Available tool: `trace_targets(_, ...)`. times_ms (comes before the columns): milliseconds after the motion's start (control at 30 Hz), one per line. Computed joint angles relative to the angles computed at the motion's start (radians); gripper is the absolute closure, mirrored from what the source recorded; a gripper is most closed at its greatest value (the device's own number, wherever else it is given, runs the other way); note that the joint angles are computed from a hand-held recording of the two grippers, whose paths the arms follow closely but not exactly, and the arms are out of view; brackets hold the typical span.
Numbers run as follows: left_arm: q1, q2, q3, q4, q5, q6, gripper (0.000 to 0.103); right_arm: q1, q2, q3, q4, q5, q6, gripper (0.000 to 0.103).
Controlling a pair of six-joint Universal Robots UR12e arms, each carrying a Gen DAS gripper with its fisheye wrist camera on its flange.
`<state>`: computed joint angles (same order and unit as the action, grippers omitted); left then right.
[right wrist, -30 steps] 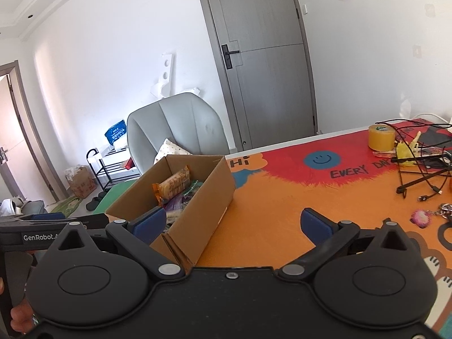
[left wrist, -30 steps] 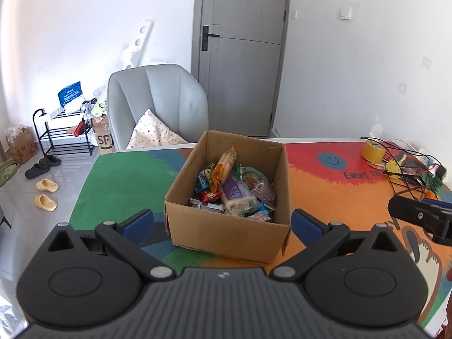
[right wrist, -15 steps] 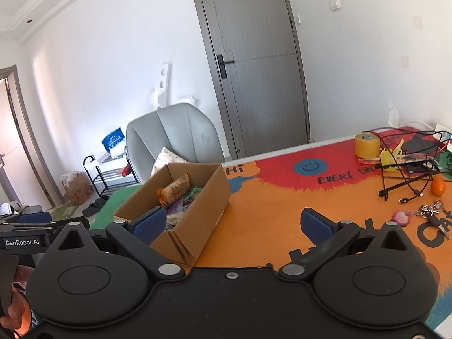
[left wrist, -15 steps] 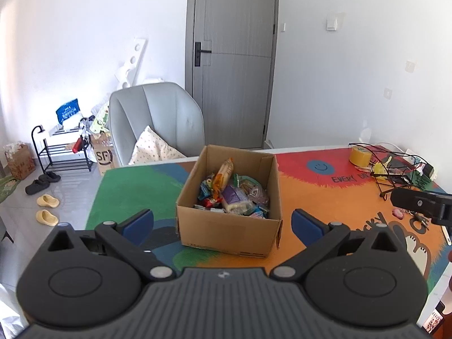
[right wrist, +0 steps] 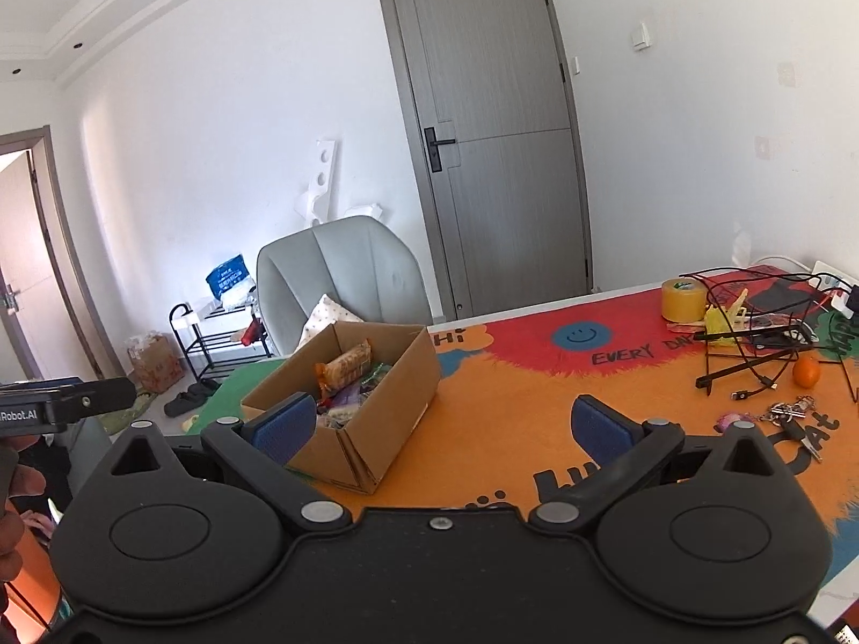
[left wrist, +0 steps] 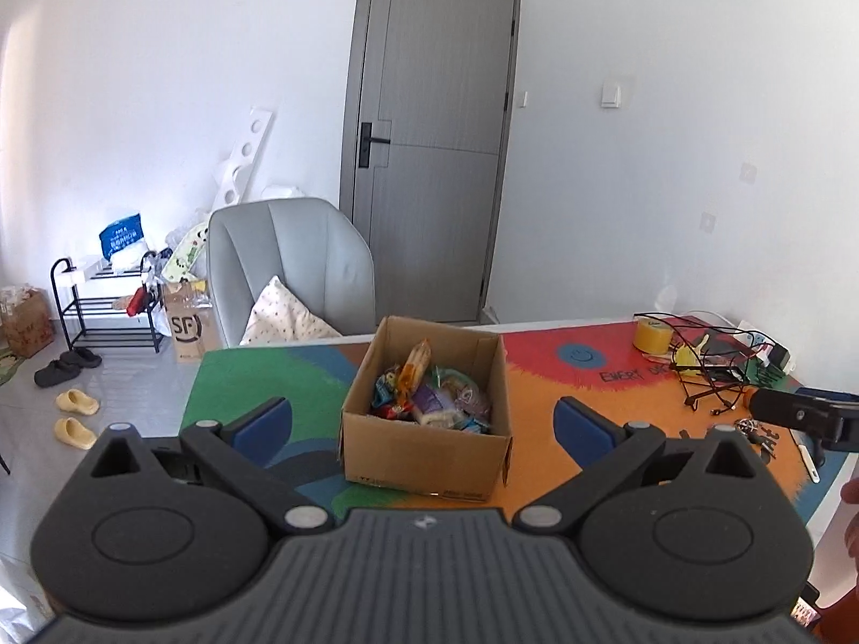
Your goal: Organize snacks
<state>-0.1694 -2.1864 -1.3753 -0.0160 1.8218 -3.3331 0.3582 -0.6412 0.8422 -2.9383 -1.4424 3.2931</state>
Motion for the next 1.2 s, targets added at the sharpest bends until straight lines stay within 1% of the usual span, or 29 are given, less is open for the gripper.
trace_targets(133,-0.007,0.006,-0.005,-0.019,0.018,0.026,0.000,-0.001,-0.018,0.035,-0.026,-0.004,0.013,0.000)
trace_targets(233,-0.005,0.012,-0.017,-0.021,-0.006,0.024,0.000,-0.002,-0.030,0.056,-0.021,0.001,0.002,0.000)
trace_targets(267,-0.006,0.013,-0.018,-0.027,-0.004,0.022,0.000,-0.001,-0.032,0.060,-0.015,0.004,-0.004,0.000)
trace_targets(367,-0.010,0.012,-0.016,-0.048,0.007,0.033,0.000,-0.001,-0.035,0.062,0.009,0.019,-0.018,0.000)
trace_targets(433,-0.010,0.008,-0.012,-0.066,0.008,0.036,0.000,0.002,-0.037,0.063,0.024,0.016,-0.022,0.000)
trace_targets(567,-0.008,0.006,-0.011,-0.087,-0.003,0.028,0.000,0.003,-0.039,0.064,0.043,0.023,-0.026,0.000)
trace_targets(867,-0.009,0.008,-0.012,-0.092,-0.003,0.029,0.000,0.003,-0.042,0.071,0.040,0.029,-0.023,0.000)
trace_targets(1000,-0.005,0.012,-0.014,-0.103,-0.027,0.021,0.000,0.005,-0.040,0.067,0.038,0.030,-0.019,0.000)
trace_targets(1200,-0.002,0.012,-0.013,-0.114,-0.028,0.013,0.000,0.006,-0.041,0.068,0.039,0.023,-0.023,0.000)
